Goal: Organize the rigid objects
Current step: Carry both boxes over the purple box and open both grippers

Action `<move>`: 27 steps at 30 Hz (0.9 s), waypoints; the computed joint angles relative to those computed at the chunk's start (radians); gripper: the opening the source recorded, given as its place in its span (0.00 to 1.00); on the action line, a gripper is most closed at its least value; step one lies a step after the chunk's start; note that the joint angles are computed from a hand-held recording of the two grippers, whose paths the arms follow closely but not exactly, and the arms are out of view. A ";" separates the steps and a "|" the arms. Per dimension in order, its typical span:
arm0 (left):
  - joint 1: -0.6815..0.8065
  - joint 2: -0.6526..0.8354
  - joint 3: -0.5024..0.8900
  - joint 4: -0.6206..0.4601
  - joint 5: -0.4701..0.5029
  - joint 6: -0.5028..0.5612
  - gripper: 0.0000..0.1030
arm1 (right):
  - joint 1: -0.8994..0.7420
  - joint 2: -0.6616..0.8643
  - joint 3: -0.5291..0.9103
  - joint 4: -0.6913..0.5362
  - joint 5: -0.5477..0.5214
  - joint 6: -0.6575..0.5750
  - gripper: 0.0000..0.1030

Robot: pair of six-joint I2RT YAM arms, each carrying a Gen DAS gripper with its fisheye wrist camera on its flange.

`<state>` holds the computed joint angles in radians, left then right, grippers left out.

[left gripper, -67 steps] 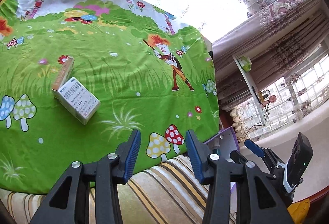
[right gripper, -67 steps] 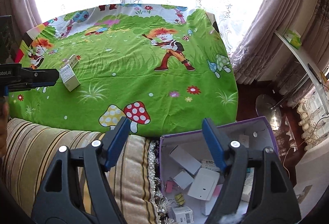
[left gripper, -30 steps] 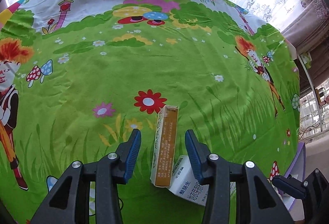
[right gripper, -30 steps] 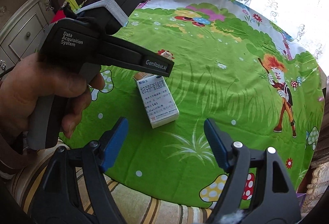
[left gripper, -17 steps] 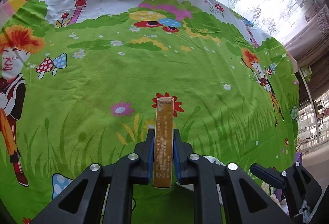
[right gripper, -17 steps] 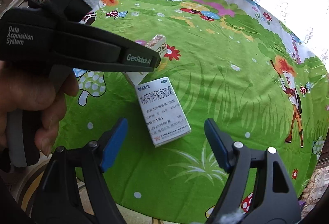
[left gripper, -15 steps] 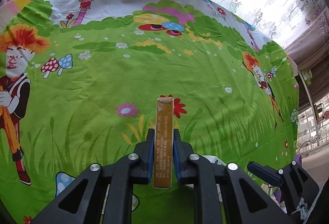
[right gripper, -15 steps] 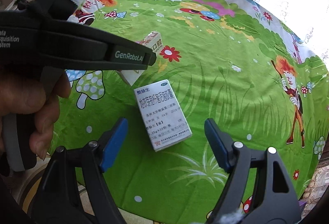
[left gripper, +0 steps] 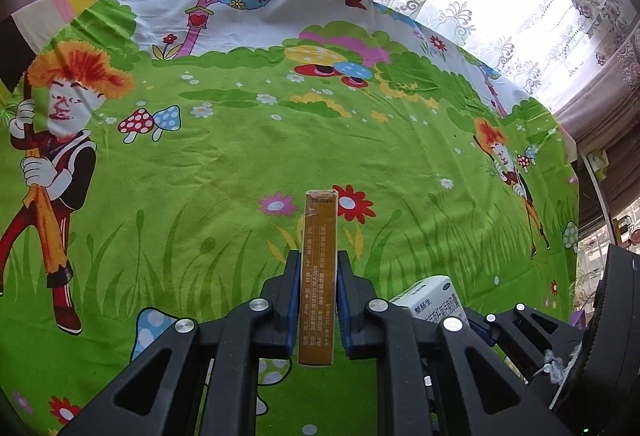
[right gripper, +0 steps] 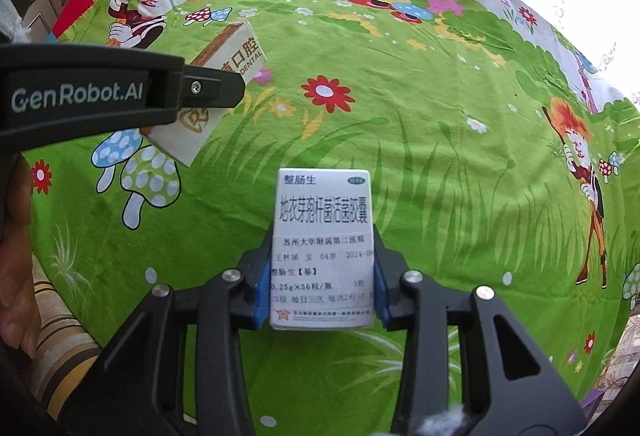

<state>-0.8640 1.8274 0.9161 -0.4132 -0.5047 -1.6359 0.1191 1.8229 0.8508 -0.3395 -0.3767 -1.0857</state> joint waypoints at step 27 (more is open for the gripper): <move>-0.331 0.195 0.543 -0.514 -0.156 -0.275 0.16 | -0.462 -0.136 0.125 -0.359 -0.204 -0.226 0.42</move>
<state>-1.1949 2.0224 1.4587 -0.9276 -0.6607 -1.9112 -0.3427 1.6872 0.9760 -0.6986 -0.5811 -1.3119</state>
